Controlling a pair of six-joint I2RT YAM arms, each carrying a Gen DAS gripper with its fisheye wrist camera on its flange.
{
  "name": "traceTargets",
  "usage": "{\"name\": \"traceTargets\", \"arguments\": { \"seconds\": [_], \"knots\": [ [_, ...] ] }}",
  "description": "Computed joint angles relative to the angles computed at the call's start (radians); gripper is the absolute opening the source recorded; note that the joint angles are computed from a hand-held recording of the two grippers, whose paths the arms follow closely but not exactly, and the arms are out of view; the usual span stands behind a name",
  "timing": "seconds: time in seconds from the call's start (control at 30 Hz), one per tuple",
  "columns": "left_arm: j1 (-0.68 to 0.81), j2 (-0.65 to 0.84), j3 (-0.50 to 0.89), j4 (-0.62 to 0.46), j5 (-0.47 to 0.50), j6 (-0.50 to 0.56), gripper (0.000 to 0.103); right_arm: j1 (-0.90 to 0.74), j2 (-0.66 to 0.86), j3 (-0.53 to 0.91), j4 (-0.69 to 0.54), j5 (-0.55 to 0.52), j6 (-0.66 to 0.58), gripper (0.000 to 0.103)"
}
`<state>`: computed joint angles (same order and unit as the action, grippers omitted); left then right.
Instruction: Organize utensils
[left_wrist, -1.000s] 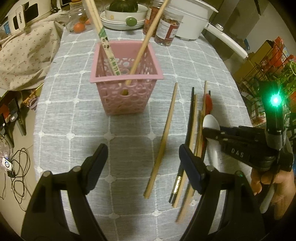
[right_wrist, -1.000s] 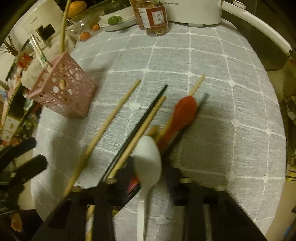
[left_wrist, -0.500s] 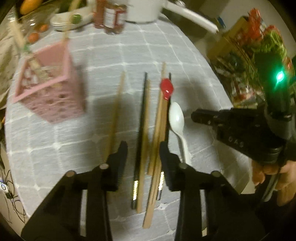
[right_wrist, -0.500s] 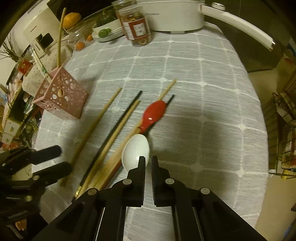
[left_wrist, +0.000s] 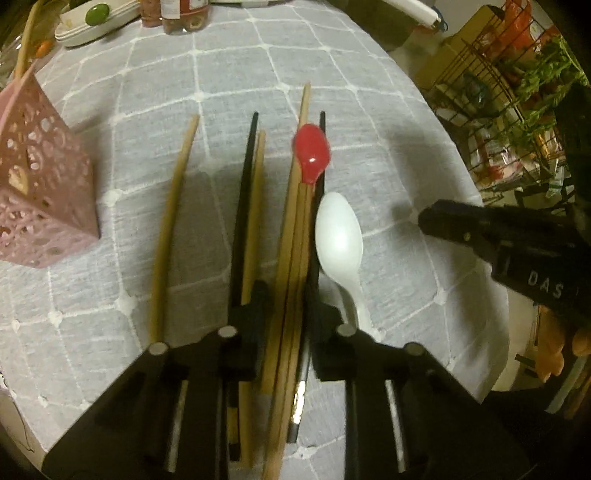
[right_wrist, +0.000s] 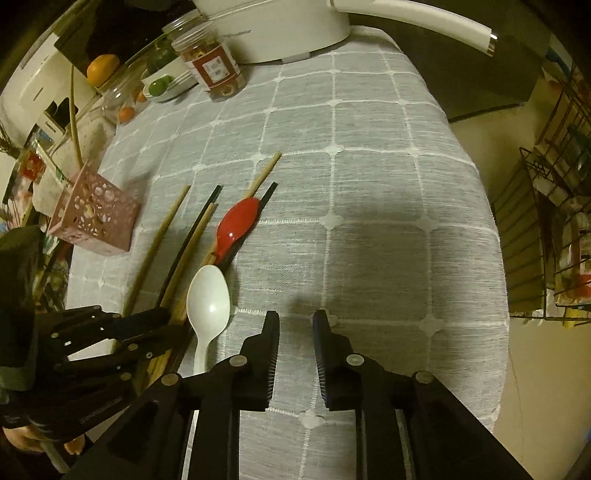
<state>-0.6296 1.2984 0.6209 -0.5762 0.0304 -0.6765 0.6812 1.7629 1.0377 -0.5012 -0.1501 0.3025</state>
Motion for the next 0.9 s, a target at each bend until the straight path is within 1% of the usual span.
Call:
{"name": "traceTargets", "arguments": {
  "seconds": [0.03,0.1,0.17,0.27,0.37,0.47,0.53,0.63,0.73,0.9],
  "knots": [
    [0.0,0.014,0.005,-0.001,-0.01,-0.005,0.016,-0.001,0.0,0.0,-0.001,0.0,0.002,0.021],
    [-0.002,0.012,-0.002,0.009,-0.012,-0.013,0.016,0.0,0.0,-0.002,-0.002,-0.001,0.004,0.022],
    [-0.002,0.001,-0.006,-0.003,-0.017,-0.016,0.015,-0.001,-0.001,-0.003,-0.006,-0.003,0.004,0.022],
    [0.017,-0.023,-0.019,-0.026,0.018,-0.006,0.014,-0.002,-0.006,-0.006,-0.01,-0.005,-0.002,0.023],
    [0.015,-0.014,0.006,-0.1,0.053,0.033,0.014,-0.002,-0.005,-0.005,-0.011,-0.005,-0.003,0.024],
    [0.017,-0.024,0.013,-0.152,0.085,0.044,0.014,0.002,0.0,-0.003,-0.013,-0.006,-0.002,0.029],
    [0.03,-0.059,-0.002,-0.155,0.103,0.039,0.014,0.007,0.002,-0.001,-0.014,-0.004,-0.001,0.035],
    [0.047,-0.118,-0.019,-0.158,0.108,0.03,0.014,0.013,0.0,0.001,-0.013,-0.001,-0.002,0.036],
    [0.05,-0.15,-0.019,-0.173,0.084,0.031,0.014,0.013,0.001,0.001,-0.013,-0.001,-0.001,0.037],
    [0.085,-0.169,-0.041,-0.126,0.145,0.047,0.014,0.008,0.008,0.007,-0.018,0.002,-0.002,0.038]
  ]
}}
